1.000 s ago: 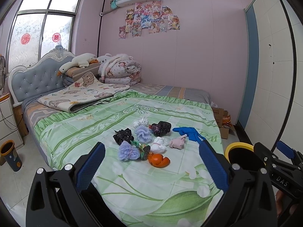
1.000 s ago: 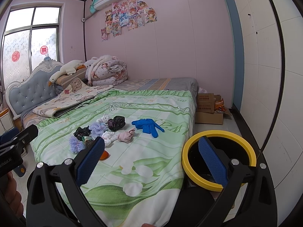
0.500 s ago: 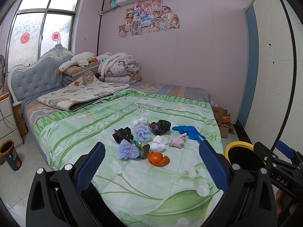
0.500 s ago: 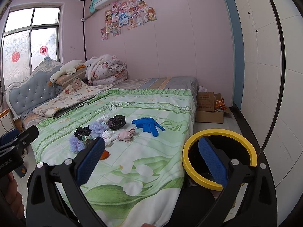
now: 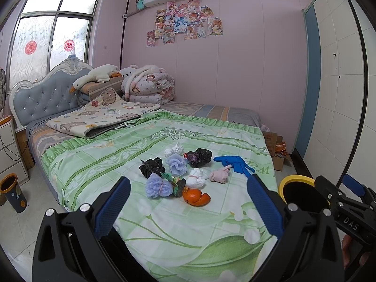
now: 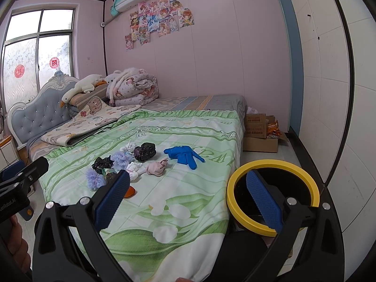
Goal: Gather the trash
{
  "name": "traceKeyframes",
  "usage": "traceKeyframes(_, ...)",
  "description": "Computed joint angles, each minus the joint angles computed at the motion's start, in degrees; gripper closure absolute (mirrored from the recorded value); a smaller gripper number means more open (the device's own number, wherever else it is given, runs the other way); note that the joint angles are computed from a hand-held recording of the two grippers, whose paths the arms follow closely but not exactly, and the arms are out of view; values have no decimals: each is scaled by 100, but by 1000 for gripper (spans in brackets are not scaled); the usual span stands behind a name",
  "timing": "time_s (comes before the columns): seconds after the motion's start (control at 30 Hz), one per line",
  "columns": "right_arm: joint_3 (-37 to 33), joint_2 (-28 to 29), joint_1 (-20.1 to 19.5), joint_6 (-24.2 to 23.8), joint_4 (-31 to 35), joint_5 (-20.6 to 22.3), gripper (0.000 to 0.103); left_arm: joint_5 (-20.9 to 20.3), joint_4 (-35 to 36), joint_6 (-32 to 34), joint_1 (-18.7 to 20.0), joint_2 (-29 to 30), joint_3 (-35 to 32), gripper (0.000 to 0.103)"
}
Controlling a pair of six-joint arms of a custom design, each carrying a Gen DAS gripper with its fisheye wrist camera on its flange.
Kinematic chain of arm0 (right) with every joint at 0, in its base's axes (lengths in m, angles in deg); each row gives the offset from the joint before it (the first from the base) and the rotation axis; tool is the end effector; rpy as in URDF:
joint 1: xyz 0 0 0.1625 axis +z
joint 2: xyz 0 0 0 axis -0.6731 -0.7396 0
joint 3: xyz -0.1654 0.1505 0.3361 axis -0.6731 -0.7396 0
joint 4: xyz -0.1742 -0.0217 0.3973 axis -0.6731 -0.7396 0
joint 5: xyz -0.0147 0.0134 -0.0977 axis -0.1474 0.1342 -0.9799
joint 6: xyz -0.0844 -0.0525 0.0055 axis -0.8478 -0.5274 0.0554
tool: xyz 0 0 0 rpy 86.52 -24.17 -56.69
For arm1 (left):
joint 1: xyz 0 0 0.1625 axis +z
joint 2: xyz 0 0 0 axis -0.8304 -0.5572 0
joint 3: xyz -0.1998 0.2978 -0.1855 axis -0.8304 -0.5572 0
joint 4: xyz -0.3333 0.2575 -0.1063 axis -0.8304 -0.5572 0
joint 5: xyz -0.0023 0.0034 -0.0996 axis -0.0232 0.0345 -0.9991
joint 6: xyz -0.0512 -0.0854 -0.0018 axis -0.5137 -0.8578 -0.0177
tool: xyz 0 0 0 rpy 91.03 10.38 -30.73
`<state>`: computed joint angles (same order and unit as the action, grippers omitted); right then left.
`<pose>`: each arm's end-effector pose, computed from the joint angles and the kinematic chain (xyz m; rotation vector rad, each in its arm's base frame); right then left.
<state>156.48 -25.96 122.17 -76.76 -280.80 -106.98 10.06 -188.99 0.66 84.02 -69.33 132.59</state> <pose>0.0581 -0.4243 0.2812 0.5813 -2.1153 1.4216 -0.3166 -0.4270 0.0689 0.4403 1.9898 -1.4195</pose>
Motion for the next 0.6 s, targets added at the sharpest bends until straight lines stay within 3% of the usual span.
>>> traceKeyframes(0.6,43,42,-60,13,-10,61,8,-27,111,-131,5,-43,55,7)
